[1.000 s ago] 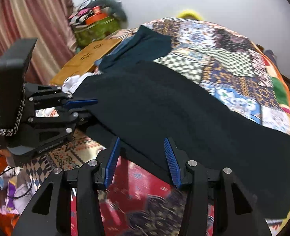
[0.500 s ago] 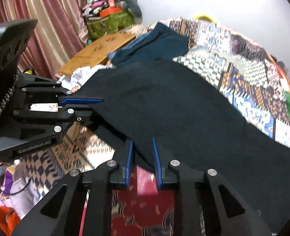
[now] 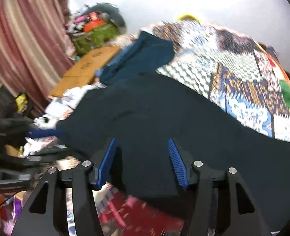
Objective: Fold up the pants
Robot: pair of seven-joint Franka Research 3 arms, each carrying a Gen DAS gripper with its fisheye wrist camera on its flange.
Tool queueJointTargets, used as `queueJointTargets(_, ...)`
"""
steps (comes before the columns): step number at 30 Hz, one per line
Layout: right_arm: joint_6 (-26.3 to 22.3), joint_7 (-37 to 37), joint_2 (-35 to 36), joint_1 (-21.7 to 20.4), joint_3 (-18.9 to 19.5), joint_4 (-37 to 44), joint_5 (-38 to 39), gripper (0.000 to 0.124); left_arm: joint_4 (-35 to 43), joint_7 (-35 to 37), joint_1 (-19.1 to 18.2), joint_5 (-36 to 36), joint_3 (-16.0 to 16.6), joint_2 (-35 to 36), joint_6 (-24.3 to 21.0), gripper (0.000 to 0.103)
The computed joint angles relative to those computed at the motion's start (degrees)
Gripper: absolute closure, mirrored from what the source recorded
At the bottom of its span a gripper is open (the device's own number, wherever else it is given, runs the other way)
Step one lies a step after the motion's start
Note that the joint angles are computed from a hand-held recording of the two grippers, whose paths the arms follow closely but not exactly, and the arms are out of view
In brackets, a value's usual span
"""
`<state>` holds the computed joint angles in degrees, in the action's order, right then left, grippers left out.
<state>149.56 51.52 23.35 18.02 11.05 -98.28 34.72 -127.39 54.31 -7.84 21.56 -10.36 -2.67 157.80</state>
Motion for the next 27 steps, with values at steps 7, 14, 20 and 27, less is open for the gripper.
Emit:
queueJointTargets(7,2.0,-4.1,-4.4,-2.8,0.4,-7.3,6.0,0.072,5.3,0.7,2.5,-3.1,2.0,3.3,-1.5,0.024)
queueJointTargets(14,0.0,-0.5,-9.9,-3.8,-2.9,-13.7,7.3,0.072,18.9,5.6,3.1,-7.8,1.7,15.3,-7.9,0.021)
queueJointTargets(20,4.6,4.6,-16.2,-5.6,-6.2,-21.9,9.8,0.071,23.0,11.0,1.9,-10.7,-0.2,20.8,-12.1,0.021)
queueJointTargets(27,9.2,14.3,-19.6,-8.6,-9.5,-28.1,9.9,0.071,19.0,7.8,0.5,-9.8,-0.3,17.8,-9.2,0.019)
